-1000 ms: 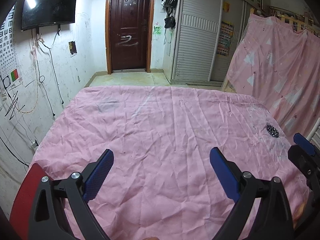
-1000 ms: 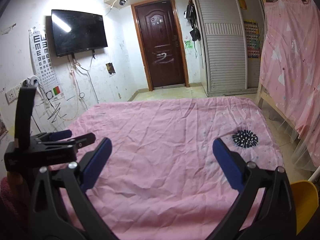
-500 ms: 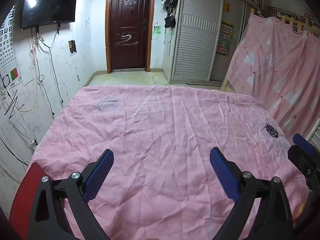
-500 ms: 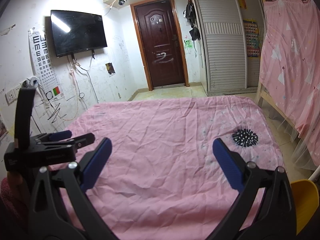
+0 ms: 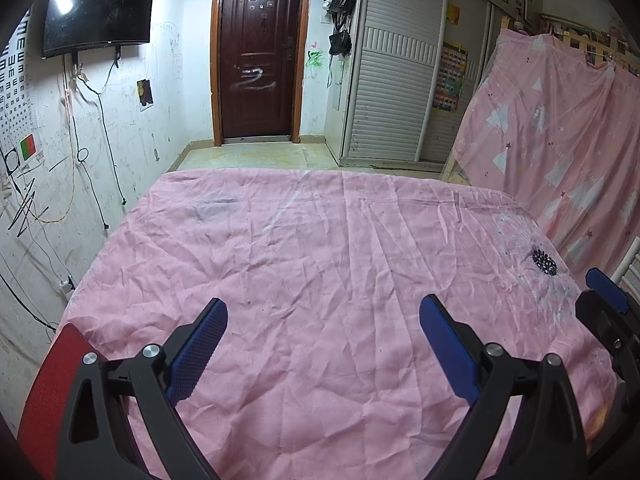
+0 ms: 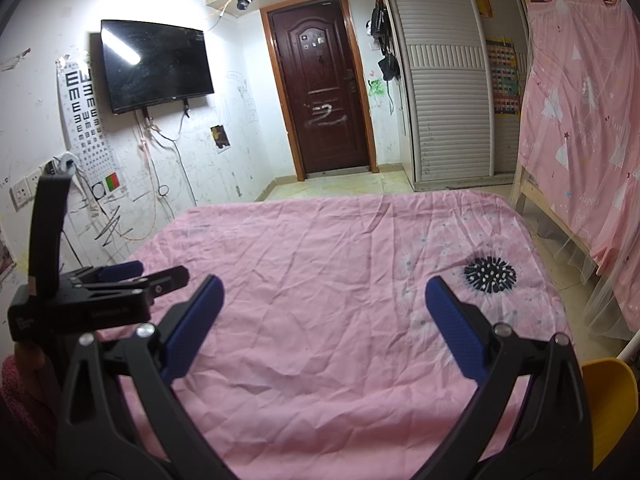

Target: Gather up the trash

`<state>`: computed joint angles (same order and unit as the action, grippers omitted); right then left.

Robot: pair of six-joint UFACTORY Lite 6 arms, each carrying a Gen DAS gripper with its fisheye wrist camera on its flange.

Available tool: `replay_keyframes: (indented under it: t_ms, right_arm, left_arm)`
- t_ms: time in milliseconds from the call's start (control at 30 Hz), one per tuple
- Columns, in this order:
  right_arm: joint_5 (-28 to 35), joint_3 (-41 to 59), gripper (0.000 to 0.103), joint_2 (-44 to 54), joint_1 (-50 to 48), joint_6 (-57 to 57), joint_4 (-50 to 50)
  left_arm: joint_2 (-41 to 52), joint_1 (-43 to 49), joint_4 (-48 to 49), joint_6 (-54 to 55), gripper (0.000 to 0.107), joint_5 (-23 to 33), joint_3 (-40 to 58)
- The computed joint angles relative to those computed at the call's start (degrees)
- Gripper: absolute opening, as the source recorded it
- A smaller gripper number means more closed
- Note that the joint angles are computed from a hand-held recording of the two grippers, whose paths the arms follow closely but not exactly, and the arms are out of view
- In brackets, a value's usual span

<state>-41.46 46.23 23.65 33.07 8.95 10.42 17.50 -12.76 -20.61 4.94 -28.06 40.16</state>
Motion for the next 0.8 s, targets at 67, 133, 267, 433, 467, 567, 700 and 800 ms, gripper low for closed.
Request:
replay_keyframes:
  t_ms: [67, 133, 267, 433, 467, 567, 700, 800]
  right_arm:
    - [-0.15, 0.28, 0.097, 0.54, -0.03, 0.2, -0.16]
    - [-0.13, 0.4, 0.097, 0.66, 0.05, 0.1, 0.07]
    - [-0.12, 0.37, 0.097, 0.59, 0.05, 0.04, 0.06]
    - [-0.06, 0.39, 0.097, 0.61, 0.0, 0.2, -0.08]
    - [-0.07, 0.35, 0.097, 0.55, 0.03, 0.15, -0.02]
    - [-0.04, 0.43, 0.097, 0.64, 0.01, 0.15, -0.03]
    - [0.0, 0.46, 0.097, 0.65, -0.01, 0.13, -0.05]
    - [-0.02, 0.39, 0.097, 0.55, 0.02, 0.17, -0.01]
  left_arm:
    - [0.0, 0.08, 0.03, 0.0, 0.089, -0.29, -0.08]
    - [0.1, 0.1, 0.16, 0.0, 0.089, -0.41, -0.09]
    - [0.23, 0.13, 0.3, -0.32, 0.089, -0.17, 0.05]
    - [0.37, 0.08, 0.15, -0.3, 0.089, -0.03, 0.2]
    - [0.41, -0.12, -0.23, -0.02, 0.089, -0.21, 0.15]
    - [0.38, 0.01, 0.02, -0.23, 0.089, -0.07, 0.19]
    - [0.39, -0.01, -0.02, -0.22, 0.089, -0.01, 0.22]
    - [0.35, 0.08, 0.14, -0.27, 0.089, 0.04, 0.22]
